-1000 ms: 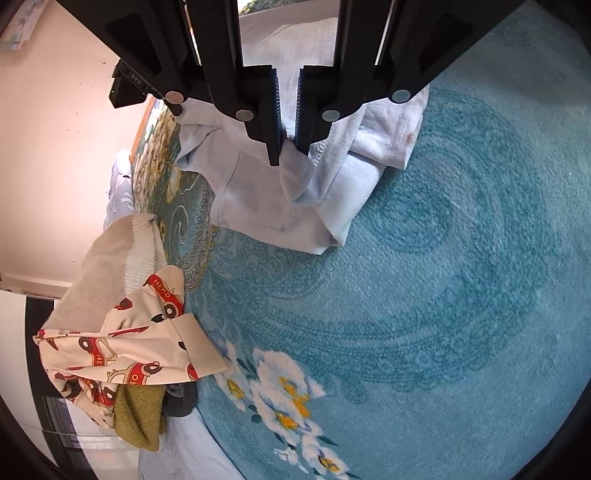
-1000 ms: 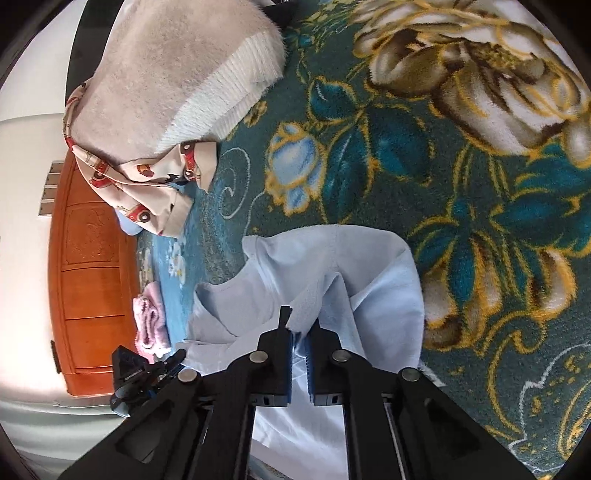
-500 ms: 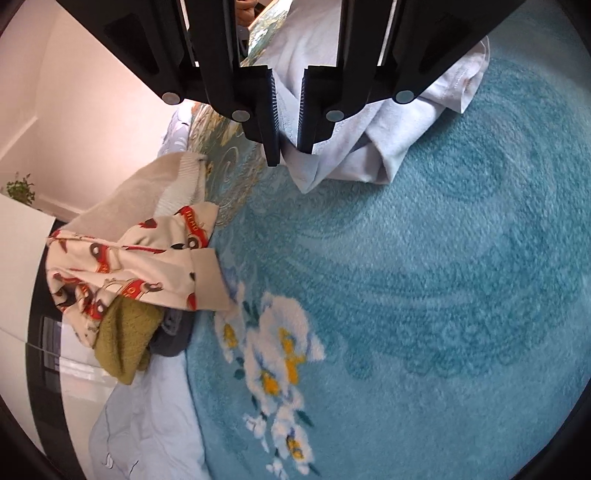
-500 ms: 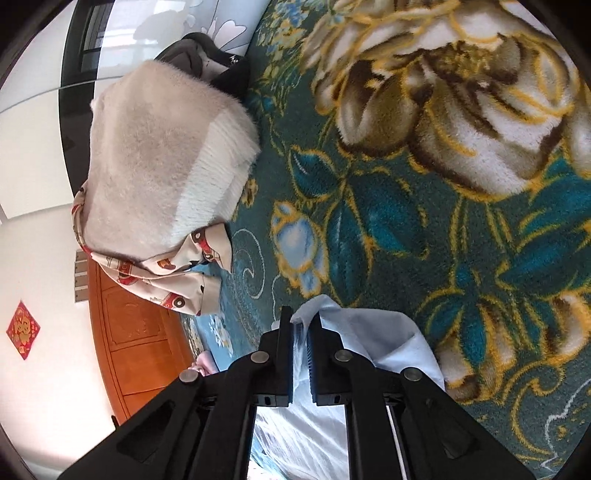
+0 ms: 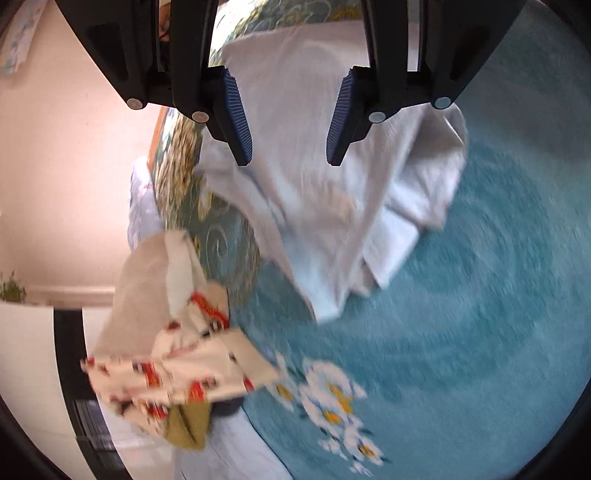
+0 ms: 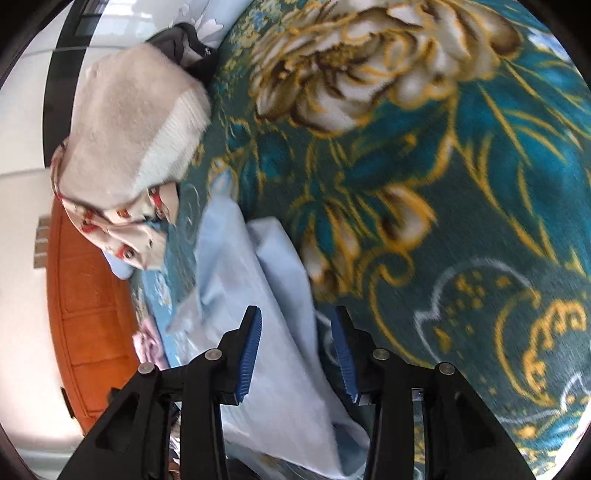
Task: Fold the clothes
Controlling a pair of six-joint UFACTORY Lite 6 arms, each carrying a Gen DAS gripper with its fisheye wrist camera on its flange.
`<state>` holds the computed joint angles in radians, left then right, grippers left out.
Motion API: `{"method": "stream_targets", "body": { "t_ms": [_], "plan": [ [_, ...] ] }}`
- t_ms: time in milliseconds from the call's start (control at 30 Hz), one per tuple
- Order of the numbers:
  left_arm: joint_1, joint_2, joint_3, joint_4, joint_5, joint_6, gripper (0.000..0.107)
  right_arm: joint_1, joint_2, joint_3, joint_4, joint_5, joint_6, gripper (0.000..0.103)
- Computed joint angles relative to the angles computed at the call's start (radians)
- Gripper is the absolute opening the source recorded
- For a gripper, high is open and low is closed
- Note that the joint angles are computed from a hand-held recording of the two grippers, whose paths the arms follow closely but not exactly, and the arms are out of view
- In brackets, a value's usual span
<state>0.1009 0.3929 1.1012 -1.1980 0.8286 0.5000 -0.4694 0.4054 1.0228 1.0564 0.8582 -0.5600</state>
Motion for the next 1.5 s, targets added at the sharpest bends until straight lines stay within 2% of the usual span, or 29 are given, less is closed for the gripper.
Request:
{"method": "stream_targets", "body": {
  "t_ms": [200, 267, 333, 433, 567, 667, 733, 800, 1000, 1167, 1267, 1467, 1500],
  "plan": [
    [-0.35, 0.052, 0.052, 0.154, -0.023, -0.065, 0.046, -0.083, -0.202, -0.282, -0.049, 0.052, -0.066, 0.042],
    [-0.431, 0.084, 0.068, 0.24, -0.039, -0.127, 0.046, -0.094, -0.262, -0.336, -0.055, 0.048, -0.082, 0.042],
    [-0.467, 0.061, 0.004, 0.224, -0.087, -0.106, 0.046, -0.083, -0.329, -0.373, -0.046, 0.016, -0.102, 0.042],
    [-0.436, 0.017, -0.073, 0.124, -0.088, -0.018, 0.046, -0.048, -0.35, -0.368, 0.012, 0.026, -0.166, 0.042],
    [-0.372, -0.005, -0.154, -0.01, -0.051, 0.08, 0.046, 0.058, -0.286, -0.298, -0.015, 0.014, -0.155, 0.042],
    [-0.36, -0.022, -0.181, -0.034, -0.047, 0.092, 0.046, 0.067, -0.266, -0.311, 0.013, 0.087, -0.248, 0.042],
    [-0.368, -0.02, -0.17, -0.015, -0.05, 0.072, 0.046, 0.086, -0.258, -0.308, -0.071, 0.101, -0.243, 0.042],
    [-0.369, -0.021, -0.172, -0.007, -0.052, 0.07, 0.046, 0.096, -0.278, -0.32, -0.192, 0.071, -0.182, 0.041],
    [-0.335, -0.046, -0.213, -0.017, -0.028, 0.091, 0.046, -0.039, -0.376, -0.389, -0.288, 0.034, -0.106, 0.041],
    [-0.343, -0.046, -0.208, -0.009, -0.034, 0.082, 0.046, -0.095, -0.37, -0.484, -0.109, 0.123, -0.236, 0.042],
    [-0.339, -0.058, -0.218, -0.01, -0.033, 0.088, 0.046, -0.039, -0.366, -0.525, 0.0, 0.059, -0.236, 0.043],
    [-0.336, -0.055, -0.215, -0.019, -0.027, 0.091, 0.048, -0.07, -0.523, -0.676, 0.273, -0.055, -0.263, 0.043],
    [-0.334, -0.056, -0.216, -0.017, -0.026, 0.091, 0.048, -0.061, -0.541, -0.689, 0.298, -0.066, -0.259, 0.045]
  ]
}}
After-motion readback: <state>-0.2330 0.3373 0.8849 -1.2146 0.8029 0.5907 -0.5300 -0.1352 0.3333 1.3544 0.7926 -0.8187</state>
